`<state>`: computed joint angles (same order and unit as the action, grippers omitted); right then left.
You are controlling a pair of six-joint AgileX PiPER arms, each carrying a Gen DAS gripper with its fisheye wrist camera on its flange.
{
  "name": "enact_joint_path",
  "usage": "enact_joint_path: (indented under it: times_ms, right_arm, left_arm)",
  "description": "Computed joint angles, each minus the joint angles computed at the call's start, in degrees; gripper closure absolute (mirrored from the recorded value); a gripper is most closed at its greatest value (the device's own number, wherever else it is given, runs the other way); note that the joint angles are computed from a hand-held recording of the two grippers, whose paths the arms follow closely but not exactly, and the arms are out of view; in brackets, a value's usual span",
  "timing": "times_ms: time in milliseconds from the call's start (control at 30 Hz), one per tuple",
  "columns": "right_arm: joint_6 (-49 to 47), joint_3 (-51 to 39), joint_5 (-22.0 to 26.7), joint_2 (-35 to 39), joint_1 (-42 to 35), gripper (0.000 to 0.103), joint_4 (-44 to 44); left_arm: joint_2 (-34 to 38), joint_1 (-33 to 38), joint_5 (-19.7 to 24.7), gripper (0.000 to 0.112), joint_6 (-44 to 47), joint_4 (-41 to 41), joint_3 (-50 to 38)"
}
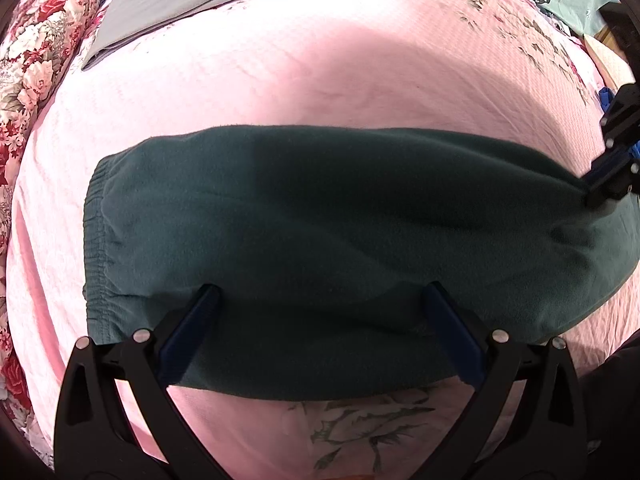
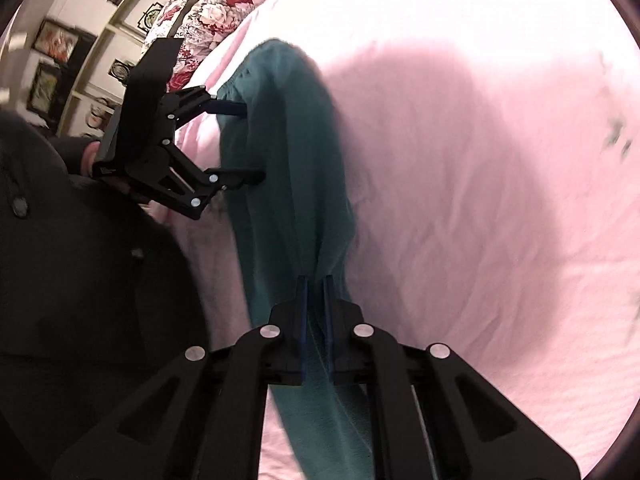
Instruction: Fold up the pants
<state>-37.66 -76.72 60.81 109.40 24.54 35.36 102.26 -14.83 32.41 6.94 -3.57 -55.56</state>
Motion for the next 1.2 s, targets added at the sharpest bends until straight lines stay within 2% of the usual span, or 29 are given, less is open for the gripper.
enact_joint_path:
  times_ms: [133,267,333,400,467,567,667,733,767,900,1067,1200]
  right_arm:
    - [-2.58,2.08,-2.49,-3.84,-0.34,0.099,4.07]
    - [-1.91,1.36,-0.41,-1.78,0.68,0.099,3.57]
    - [1.74,1.79,-1.59,-0.68,-2.42,0.095,5.65]
    - [4.49,2.24,-1.98,0.65,-6.31,0.079,7.20]
    - [5.81,2.68,-3.55,1.82,-7.94,0.079,5.60]
    - [5.46,0.30,-1.47,5.34,-8.69,0.079,4.39]
    - [1.76,-1.27,2.15,7.94,-9.16,0.082,7.44]
    - [1.35,-2.55,2.62,8.45,-7.55,0.092,5.36]
    - [1.85,-2.50,2.25,8.15,-6.76,0.101,4.27]
    - [1.73,0.74,-1.29,2.51,-4.54,0.101,3.01]
    - [0.72,4.42,-0.70,-1.94,-1.44,0.101,4.59]
    - [0.51,8.19,-3.47,-3.66,2.25,0.101,3.92]
  left_arm:
    - [-0.08,-0.13,-0.52,0.012,-0.56,0.27,0.22]
    - [-0.12,-0.12,-0.52,0.012,-0.48,0.24,0.25]
    - [-0.13,-0.13,-0.53,0.012,-0.51,0.26,0.25]
    - [-0.15,-0.14,-0.57,0.012,-0.55,0.26,0.30]
    - [-0.15,-0.14,-0.55,0.012,-0.49,0.25,0.29]
    - [-0.16,-0.16,-0.51,0.012,-0.57,0.28,0.29]
    - [-0.21,-0.24,-0.20,0.012,-0.74,0.41,0.10]
    - [-0.25,-0.25,-0.29,0.012,-0.79,0.40,0.17]
    - [-0.25,-0.25,-0.29,0.012,-0.79,0.40,0.17]
    - [-0.16,-0.31,-0.22,0.012,-0.91,0.50,-0.03]
    - [-0.13,-0.24,-0.12,0.012,-0.74,0.44,-0.17]
    - [-0.26,-0.28,-0.31,0.012,-0.84,0.47,0.03]
